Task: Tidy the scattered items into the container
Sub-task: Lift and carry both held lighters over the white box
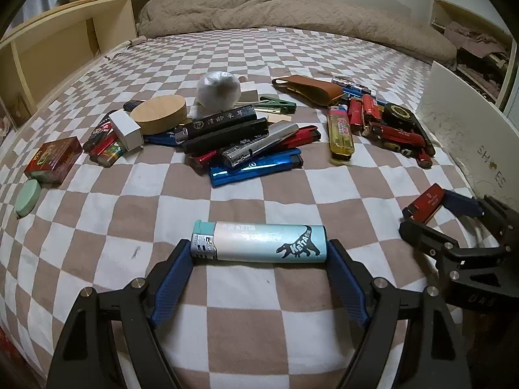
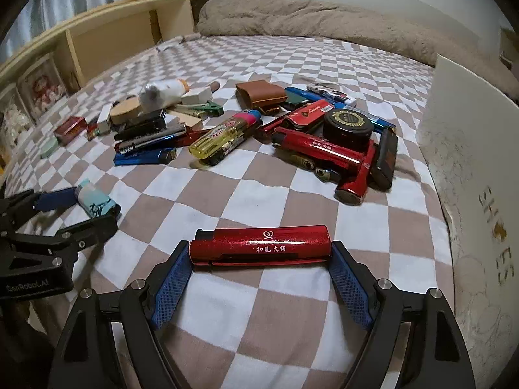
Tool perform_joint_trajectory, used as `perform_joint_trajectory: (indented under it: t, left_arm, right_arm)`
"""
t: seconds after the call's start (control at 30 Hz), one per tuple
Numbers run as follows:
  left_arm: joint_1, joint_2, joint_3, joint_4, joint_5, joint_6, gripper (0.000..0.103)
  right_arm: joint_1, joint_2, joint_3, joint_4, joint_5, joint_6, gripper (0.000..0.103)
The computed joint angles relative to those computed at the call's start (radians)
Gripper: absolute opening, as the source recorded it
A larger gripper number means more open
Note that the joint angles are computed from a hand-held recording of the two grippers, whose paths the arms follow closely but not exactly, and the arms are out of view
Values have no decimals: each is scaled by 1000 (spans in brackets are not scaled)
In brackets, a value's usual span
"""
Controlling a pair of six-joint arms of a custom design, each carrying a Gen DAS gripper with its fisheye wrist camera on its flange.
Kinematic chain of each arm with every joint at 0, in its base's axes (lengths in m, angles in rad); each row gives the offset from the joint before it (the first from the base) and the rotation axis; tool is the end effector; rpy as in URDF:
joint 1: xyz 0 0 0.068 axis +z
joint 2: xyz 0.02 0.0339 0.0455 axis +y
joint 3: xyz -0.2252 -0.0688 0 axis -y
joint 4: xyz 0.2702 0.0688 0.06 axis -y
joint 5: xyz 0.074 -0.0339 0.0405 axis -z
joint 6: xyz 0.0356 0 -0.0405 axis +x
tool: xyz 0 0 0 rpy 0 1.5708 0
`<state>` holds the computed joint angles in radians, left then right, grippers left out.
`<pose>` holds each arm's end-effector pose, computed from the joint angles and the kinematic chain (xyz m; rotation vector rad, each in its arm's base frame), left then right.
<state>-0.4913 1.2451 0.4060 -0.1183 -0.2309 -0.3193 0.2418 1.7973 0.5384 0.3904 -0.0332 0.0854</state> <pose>0.2116 -0.1040 0.0771 0.1228 2.4890 -0.0456 0.2729 0.0685 0.0105 -0.2060 2.4388 0.1861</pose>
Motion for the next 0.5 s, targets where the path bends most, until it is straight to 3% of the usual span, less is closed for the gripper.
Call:
perform_joint_trajectory:
  t: [0.5]
  left_arm:
    - [-76,-126,-66,-60,-49,-101,82]
  right_arm:
    - [38,-92,-103,20,43,31,83]
